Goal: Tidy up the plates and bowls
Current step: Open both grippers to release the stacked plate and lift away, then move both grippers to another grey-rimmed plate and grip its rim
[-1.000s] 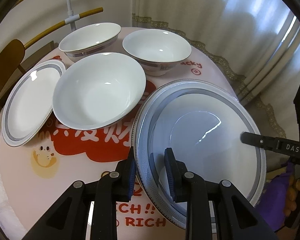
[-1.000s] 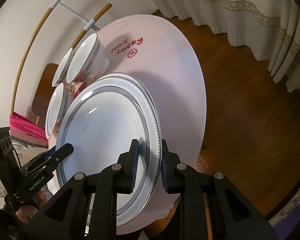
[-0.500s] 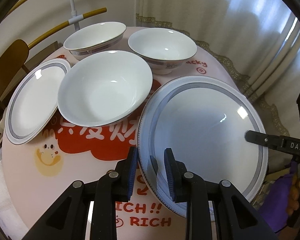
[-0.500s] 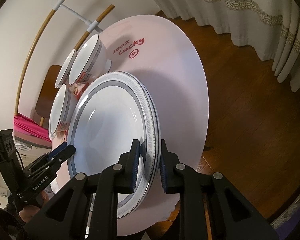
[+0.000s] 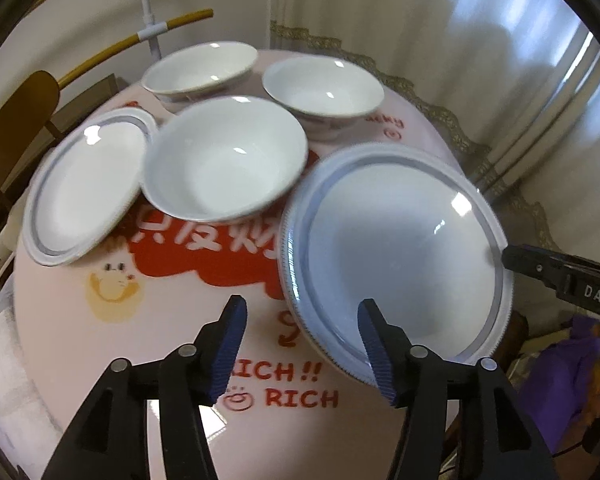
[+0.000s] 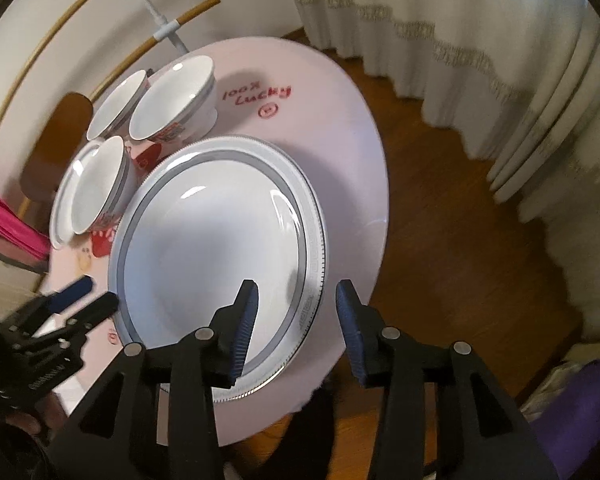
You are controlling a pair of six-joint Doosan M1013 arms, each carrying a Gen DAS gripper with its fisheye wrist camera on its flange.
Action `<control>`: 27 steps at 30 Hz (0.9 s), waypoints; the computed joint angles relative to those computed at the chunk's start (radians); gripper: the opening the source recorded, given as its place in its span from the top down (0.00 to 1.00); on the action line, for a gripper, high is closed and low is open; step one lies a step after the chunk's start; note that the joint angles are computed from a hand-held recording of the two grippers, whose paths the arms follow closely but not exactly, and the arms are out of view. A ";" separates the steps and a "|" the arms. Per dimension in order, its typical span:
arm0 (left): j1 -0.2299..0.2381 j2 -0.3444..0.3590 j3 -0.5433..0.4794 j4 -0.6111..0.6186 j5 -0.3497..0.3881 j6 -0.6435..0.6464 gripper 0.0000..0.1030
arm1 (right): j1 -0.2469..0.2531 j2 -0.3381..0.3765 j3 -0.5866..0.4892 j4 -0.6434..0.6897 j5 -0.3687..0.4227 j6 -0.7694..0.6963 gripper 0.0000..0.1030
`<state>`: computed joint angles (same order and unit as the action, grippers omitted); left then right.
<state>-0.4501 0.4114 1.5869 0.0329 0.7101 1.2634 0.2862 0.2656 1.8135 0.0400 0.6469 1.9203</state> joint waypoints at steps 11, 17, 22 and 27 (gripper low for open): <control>0.094 -0.075 0.025 -0.052 -0.055 0.081 0.33 | 0.089 0.004 -0.073 -0.029 -0.043 0.047 0.40; 0.202 -0.072 0.012 -0.196 -0.054 0.301 0.33 | 0.167 0.047 -0.149 -0.097 -0.042 0.195 0.33; 0.304 -0.044 -0.027 -0.323 -0.016 0.554 0.33 | 0.237 0.098 -0.213 -0.143 -0.062 0.415 0.32; 0.391 -0.002 -0.083 -0.364 0.042 0.709 0.33 | 0.301 0.167 -0.280 -0.214 -0.058 0.630 0.32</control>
<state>-0.0588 0.4098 1.5038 -0.3315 0.7522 1.9728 0.5871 0.4324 1.5333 -0.1736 0.5892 2.5506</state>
